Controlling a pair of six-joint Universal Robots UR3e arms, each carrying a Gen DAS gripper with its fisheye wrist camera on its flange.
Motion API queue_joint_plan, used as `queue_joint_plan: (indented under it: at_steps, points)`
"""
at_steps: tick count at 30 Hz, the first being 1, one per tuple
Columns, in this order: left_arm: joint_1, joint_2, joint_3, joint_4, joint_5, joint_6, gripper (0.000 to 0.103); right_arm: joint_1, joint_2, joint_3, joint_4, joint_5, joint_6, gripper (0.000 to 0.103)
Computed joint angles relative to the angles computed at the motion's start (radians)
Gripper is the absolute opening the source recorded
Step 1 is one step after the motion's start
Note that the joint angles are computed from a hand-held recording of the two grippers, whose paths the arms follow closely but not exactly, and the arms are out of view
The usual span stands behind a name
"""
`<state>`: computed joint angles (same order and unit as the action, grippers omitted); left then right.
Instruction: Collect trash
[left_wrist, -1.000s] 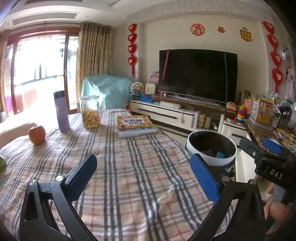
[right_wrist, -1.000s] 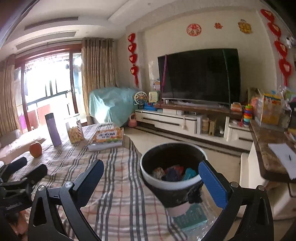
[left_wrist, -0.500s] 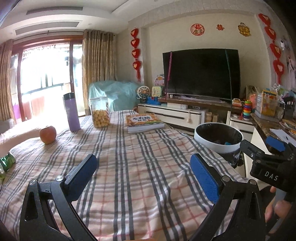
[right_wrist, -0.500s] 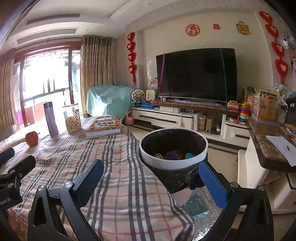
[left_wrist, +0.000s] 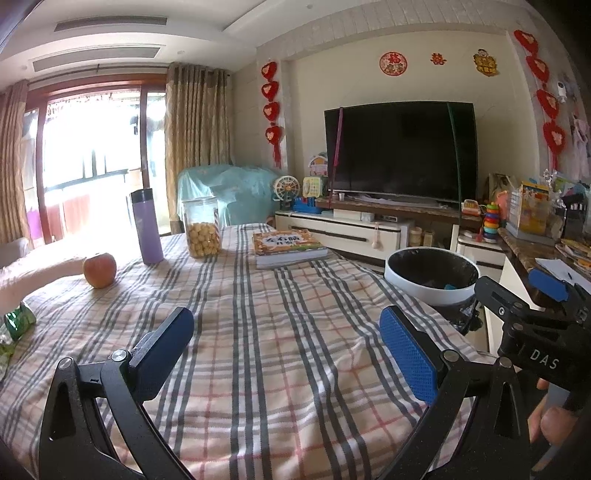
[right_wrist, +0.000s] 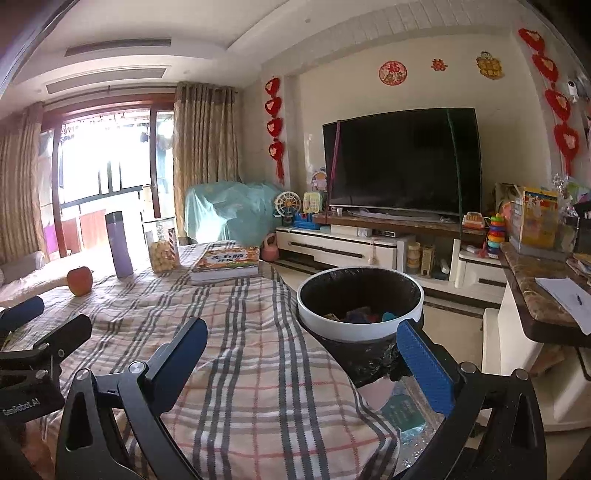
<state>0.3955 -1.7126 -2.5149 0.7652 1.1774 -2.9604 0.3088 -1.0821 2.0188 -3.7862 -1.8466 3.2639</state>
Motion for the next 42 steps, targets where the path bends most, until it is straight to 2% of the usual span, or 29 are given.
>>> queue_joint_plan:
  at_steps: [13, 42]
  points:
    - [0.01, 0.026, -0.027, 0.003, -0.014, 0.005, 0.103, 0.012, -0.013, 0.017, -0.035, 0.003, 0.001, 0.103]
    - [0.013, 0.034, -0.036, -0.013, -0.021, 0.009, 0.103, 0.016, -0.035, 0.022, -0.017, 0.015, 0.015, 0.103]
